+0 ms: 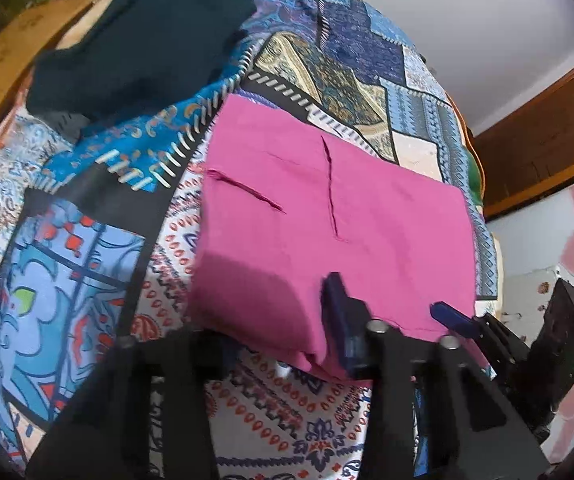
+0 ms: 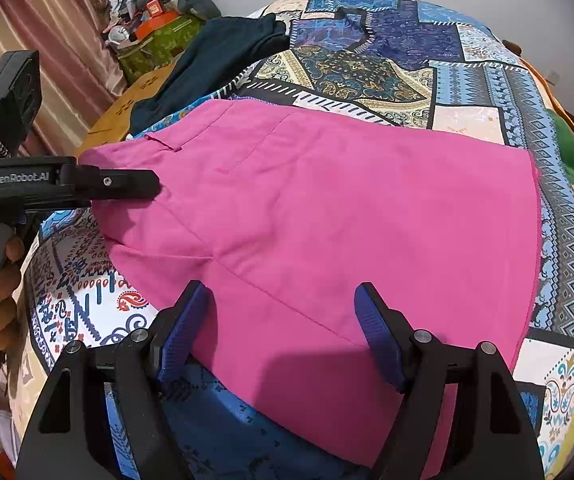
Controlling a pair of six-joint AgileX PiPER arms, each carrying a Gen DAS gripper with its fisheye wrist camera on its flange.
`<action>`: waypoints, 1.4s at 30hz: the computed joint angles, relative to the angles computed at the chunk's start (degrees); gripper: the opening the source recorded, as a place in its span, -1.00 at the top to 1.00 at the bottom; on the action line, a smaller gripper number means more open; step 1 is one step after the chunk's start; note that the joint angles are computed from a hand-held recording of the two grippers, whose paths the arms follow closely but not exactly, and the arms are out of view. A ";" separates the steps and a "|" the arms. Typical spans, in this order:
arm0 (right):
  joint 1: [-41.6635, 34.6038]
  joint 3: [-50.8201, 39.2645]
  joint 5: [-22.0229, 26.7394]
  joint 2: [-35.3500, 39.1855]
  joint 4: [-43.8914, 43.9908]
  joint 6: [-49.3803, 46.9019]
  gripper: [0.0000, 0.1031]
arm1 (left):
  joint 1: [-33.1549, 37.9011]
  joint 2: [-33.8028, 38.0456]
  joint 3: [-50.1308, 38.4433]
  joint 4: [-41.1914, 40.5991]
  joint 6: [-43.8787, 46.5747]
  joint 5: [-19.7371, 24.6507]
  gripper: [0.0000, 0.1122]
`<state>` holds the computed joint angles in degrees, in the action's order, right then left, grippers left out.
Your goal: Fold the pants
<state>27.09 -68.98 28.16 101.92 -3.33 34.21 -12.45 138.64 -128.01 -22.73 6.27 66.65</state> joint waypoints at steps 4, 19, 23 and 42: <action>0.13 0.41 -0.52 -0.31 -0.29 1.17 -0.41 | 0.14 -4.87 8.58 -0.50 3.88 -6.79 0.56; 2.99 5.34 1.55 -5.97 -11.29 13.70 -0.41 | -7.32 -28.18 43.56 40.61 -9.74 -45.02 0.70; 4.22 5.38 2.23 -5.73 -14.66 16.32 -0.41 | -8.49 -28.51 43.04 40.52 -8.73 -45.78 0.71; 2.05 8.97 -3.38 -6.69 -8.85 13.50 -0.41 | -10.59 -15.97 14.19 -2.02 23.94 -14.51 0.76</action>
<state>29.15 -60.01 24.78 95.23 -12.18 47.71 -23.04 122.67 -113.82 -24.75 30.21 52.14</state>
